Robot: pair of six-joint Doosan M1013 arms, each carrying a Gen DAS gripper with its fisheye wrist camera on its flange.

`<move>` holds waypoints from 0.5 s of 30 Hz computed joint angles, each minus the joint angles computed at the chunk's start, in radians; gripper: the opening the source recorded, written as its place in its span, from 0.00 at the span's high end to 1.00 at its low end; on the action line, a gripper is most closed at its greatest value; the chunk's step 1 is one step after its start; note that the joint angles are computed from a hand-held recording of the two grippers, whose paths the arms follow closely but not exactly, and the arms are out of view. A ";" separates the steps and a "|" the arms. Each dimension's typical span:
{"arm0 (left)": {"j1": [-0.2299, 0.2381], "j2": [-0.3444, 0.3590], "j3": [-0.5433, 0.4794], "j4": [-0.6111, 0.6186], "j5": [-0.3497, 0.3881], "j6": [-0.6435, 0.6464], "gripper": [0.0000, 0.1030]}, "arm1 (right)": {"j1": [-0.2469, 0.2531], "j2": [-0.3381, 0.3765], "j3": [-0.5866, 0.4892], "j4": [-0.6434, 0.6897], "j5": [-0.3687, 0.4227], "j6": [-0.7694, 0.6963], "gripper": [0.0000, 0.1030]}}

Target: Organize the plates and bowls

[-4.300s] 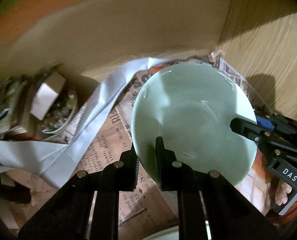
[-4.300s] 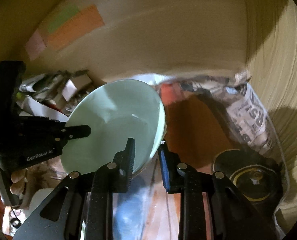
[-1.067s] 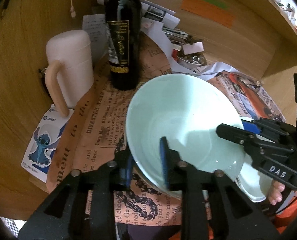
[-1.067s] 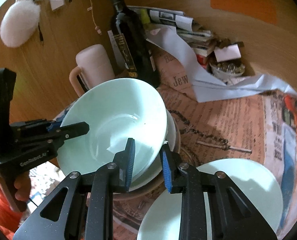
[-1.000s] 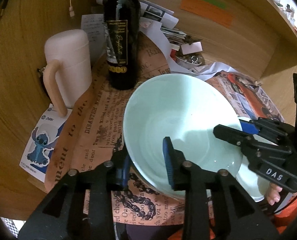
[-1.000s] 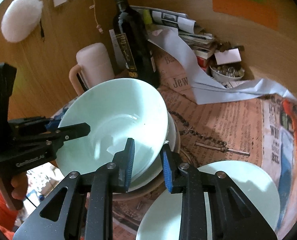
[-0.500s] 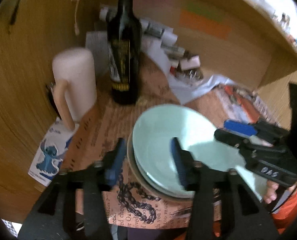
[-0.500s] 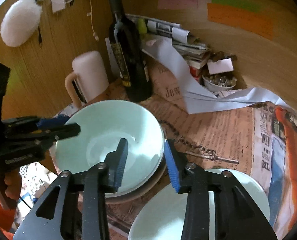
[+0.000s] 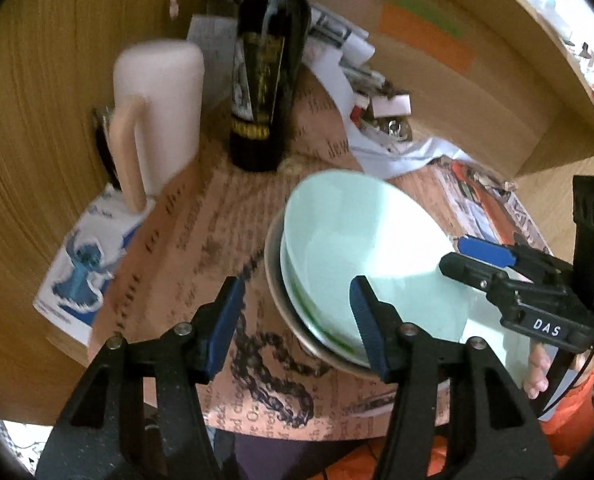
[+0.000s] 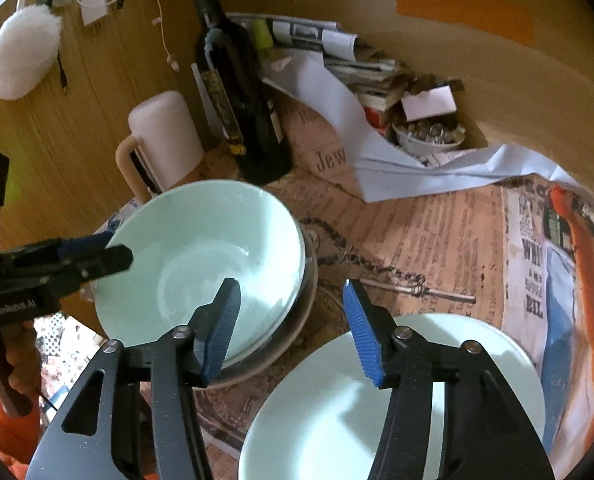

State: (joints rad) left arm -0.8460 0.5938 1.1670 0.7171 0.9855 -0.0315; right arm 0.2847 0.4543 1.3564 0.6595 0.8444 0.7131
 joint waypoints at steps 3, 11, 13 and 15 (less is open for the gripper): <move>0.001 -0.002 0.012 -0.005 -0.034 -0.019 0.40 | 0.002 0.010 -0.013 -0.015 0.027 0.017 0.51; 0.016 0.003 0.014 -0.060 -0.108 0.021 0.40 | 0.011 0.036 -0.046 -0.047 0.092 0.049 0.51; 0.019 0.005 0.012 -0.076 -0.118 0.036 0.40 | 0.013 0.040 -0.051 -0.053 0.101 0.052 0.51; 0.019 0.006 0.009 -0.076 -0.115 0.040 0.40 | 0.015 0.043 -0.054 -0.058 0.105 0.049 0.53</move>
